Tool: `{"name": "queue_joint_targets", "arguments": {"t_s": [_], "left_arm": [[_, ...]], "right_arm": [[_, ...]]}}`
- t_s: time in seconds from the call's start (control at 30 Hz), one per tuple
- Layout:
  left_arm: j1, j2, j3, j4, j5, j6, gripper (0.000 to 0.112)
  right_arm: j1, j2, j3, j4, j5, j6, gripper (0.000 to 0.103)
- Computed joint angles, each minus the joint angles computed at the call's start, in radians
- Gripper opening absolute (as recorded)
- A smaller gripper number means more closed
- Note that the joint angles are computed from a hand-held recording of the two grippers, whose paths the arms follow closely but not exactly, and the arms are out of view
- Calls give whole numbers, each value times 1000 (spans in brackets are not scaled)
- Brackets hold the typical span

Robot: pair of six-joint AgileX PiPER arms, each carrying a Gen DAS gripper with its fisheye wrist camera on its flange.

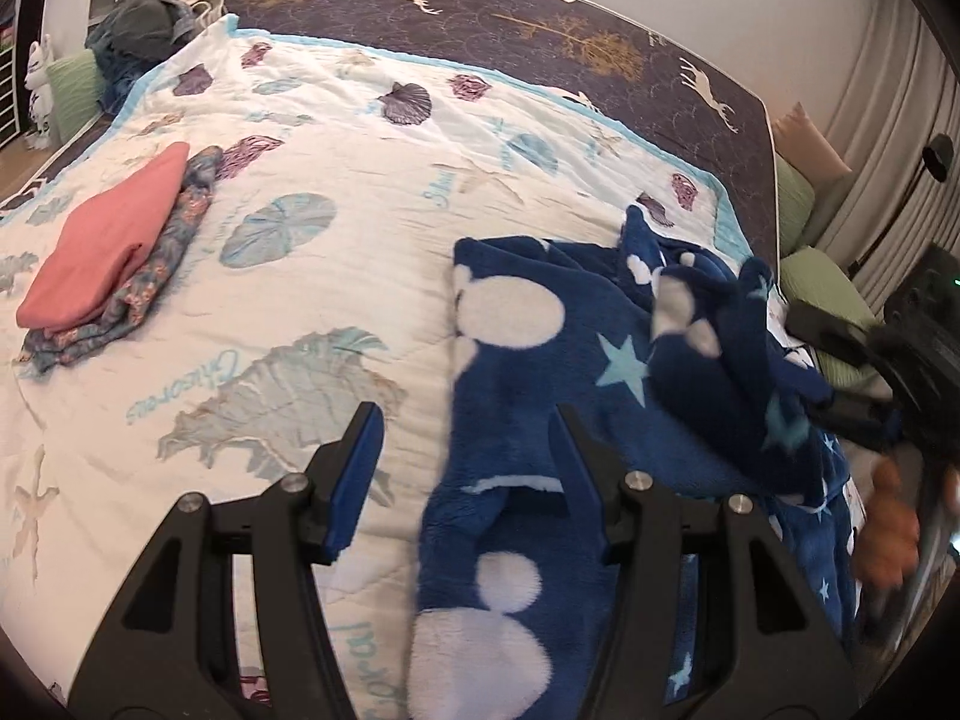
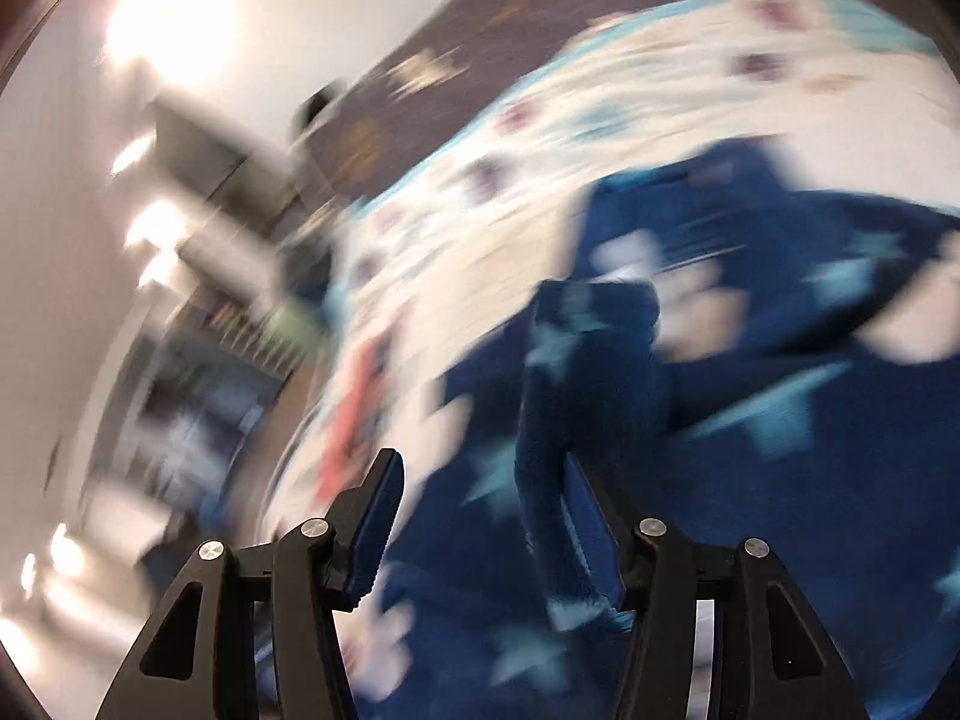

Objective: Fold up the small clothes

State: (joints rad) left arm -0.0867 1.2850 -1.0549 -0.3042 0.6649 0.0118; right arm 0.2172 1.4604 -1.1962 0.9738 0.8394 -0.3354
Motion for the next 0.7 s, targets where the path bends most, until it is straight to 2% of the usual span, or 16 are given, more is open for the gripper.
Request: {"name": "queue_joint_targets", "arguments": {"t_s": [0.03,0.1,0.23,0.33,0.47,0.6,0.63,0.7], "left_arm": [[4,-3,4,-5,0,5,58],[14,-12,13,-13,1,17,59],[30,-19,24,-55,10,58,59],[4,-14,27,-79,23,102,59],[-60,-1,24,-81,31,131,59],[-155,37,8,47,24,16,59],[-164,47,1,41,44,24,57],[-181,64,-17,-7,106,82,21]], "right_arm": [[22,7,1,62,52,-78,57],[63,1,9,88,105,-155,57],[99,-94,77,-34,57,-103,57],[34,-190,155,-108,25,-18,57],[-49,-355,245,-312,-3,130,57],[-183,-455,289,-394,38,161,57],[-215,-470,297,-403,43,160,57],[-302,-504,317,-393,66,130,57]]}}
